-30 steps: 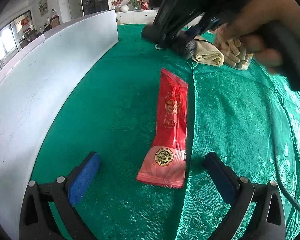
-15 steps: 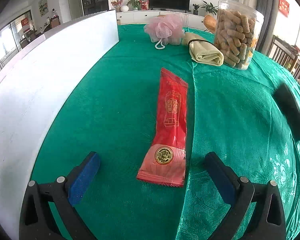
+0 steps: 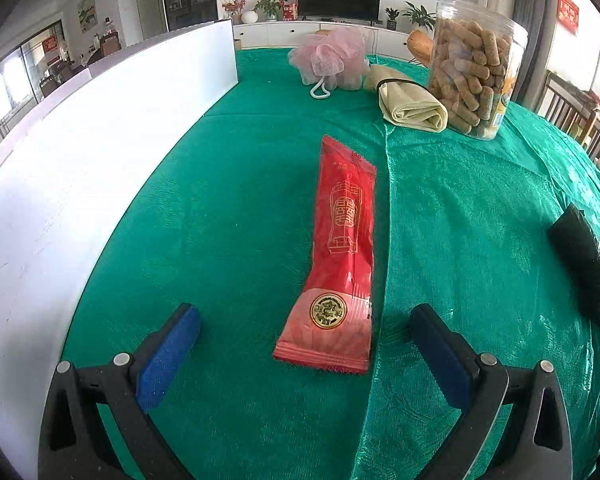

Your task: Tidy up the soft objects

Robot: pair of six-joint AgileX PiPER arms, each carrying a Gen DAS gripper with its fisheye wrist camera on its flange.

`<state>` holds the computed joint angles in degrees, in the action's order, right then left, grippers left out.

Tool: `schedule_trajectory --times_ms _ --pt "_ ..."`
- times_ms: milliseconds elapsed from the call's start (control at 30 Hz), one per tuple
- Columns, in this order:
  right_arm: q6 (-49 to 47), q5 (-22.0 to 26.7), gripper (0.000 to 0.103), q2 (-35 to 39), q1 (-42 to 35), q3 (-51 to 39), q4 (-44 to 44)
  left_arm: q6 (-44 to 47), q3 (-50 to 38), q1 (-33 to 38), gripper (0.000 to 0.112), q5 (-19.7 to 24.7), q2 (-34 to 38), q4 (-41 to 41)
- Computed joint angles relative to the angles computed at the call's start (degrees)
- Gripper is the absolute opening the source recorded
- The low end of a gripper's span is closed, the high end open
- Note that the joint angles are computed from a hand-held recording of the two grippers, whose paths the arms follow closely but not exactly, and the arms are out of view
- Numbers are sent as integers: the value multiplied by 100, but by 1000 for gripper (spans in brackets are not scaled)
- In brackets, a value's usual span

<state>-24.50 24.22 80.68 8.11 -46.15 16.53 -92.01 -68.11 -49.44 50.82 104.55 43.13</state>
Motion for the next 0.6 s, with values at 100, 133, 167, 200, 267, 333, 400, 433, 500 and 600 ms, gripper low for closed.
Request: schedule_trajectory --times_ms 100,133,167,200,267,333,400,433,500,600 --pt "90 15 79 -57 17 23 -88 -5 3 -1 103 -2 0 3" --pt "90 15 79 -57 17 23 -88 -5 3 -1 103 -2 0 3" --pt "90 15 79 -57 17 23 -88 -3 -1 -2 103 1 0 2" --pt "90 15 79 -47 12 10 -94 -5 1 -1 103 -2 2 5" --pt "69 18 80 -56 12 20 -75 -1 -4 -2 103 3 0 2" --pt "58 20 80 -54 8 19 -66 -5 0 0 103 -3 2 5" --pt "49 23 80 -45 3 7 -59 -5 -1 0 103 -3 3 6" --pt "55 20 80 -53 7 18 -65 -1 -5 -1 103 2 1 3" --pt "61 18 80 -55 8 20 -71 -7 -1 1 103 -6 3 5" --pt "200 94 81 -43 14 -15 -121 544 -192 133 103 28 21 -410"
